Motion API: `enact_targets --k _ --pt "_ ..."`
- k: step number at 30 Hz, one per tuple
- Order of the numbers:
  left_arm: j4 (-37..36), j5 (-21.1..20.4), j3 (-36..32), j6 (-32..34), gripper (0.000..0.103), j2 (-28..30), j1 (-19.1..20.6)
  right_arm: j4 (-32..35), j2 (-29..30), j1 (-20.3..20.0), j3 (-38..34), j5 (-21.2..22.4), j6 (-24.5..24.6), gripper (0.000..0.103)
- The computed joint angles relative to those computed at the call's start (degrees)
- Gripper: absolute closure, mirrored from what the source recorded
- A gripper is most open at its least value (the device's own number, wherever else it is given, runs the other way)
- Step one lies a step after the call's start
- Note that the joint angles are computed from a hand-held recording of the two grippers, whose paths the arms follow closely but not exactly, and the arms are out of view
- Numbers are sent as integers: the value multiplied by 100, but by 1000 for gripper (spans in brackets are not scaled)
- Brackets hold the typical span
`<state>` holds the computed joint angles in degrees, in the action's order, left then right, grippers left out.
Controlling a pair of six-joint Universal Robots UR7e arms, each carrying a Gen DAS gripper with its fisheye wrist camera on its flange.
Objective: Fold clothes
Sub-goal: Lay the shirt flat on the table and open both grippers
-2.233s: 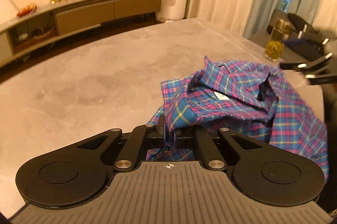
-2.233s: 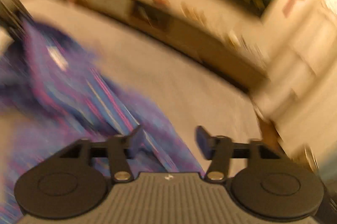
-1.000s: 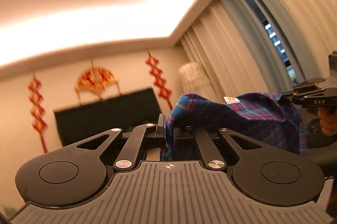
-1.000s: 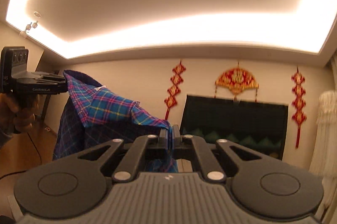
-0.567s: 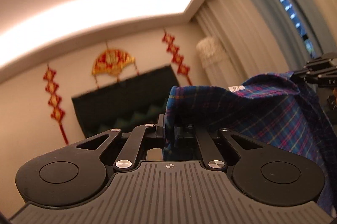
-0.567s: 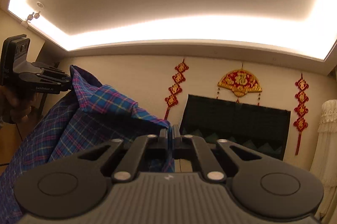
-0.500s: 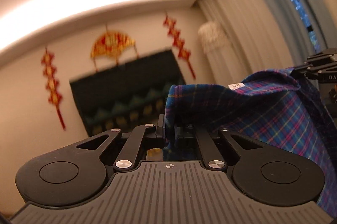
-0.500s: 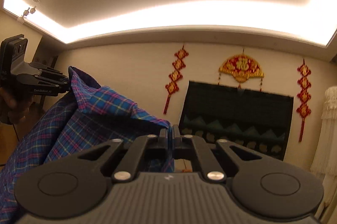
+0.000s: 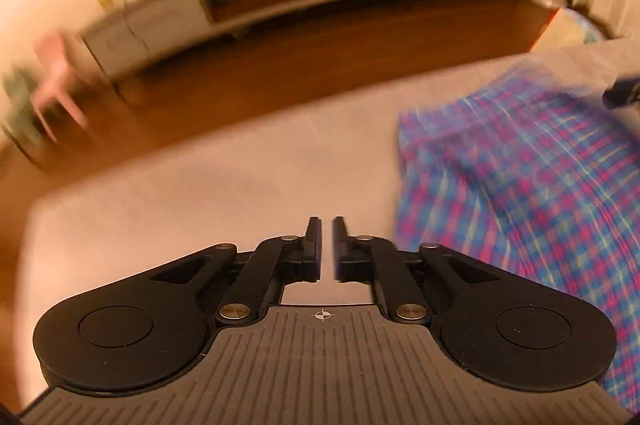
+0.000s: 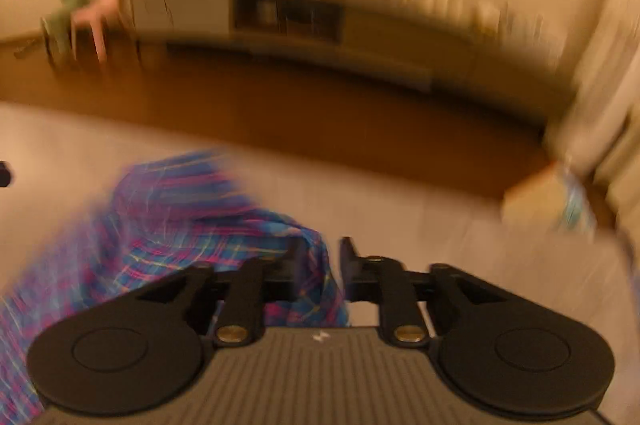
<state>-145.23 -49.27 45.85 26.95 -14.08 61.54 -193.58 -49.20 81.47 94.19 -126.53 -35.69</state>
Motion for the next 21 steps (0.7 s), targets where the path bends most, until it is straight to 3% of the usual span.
enact_targets --k 1,3,4,7,9,11,14,16,17,19,21 --pt "-265 -158 367 -56 103 -156 77 -175 -87 -158 233 232 56 79" --pt "-542 -551 859 -76 86 -501 205 -710 -364 -359 814 617 -97 54" --pt "-639 -733 1233 -151 73 -768 219 -1112 -570 -410 1183 751 -225 49" --pt "-825 -1232 2590 -351 61 -1654 187 -1875 -1261 -503 2279 1135 -419 36" --pt "-770 -1494 3264 -567 52 -2109 141 -1629 -1839 -525 2868 1453 -422 26" --pt "-727 -1526 3932 -748 36 -2609 6 -1202 -2403 -534 3374 1751 -487 22" --pt "-952 -1300 4686 -936 35 -2920 -133 -617 -2978 -594 4158 1932 -1007 19" --pt "-920 -1276 5024 -1177 35 -3099 -187 -693 -2956 -609 4498 1749 -1419 19" --pt "-896 -1307 5131 -1319 35 -3153 -191 -836 -2868 -627 4623 1655 -1566 20" --pt "-886 -1379 5343 -1593 35 -3250 -195 -1022 -2682 -690 4789 1444 -1756 36" --pt "-1290 -1313 5572 -1542 38 -3292 -230 -732 -2655 -741 4753 1311 -1627 94"
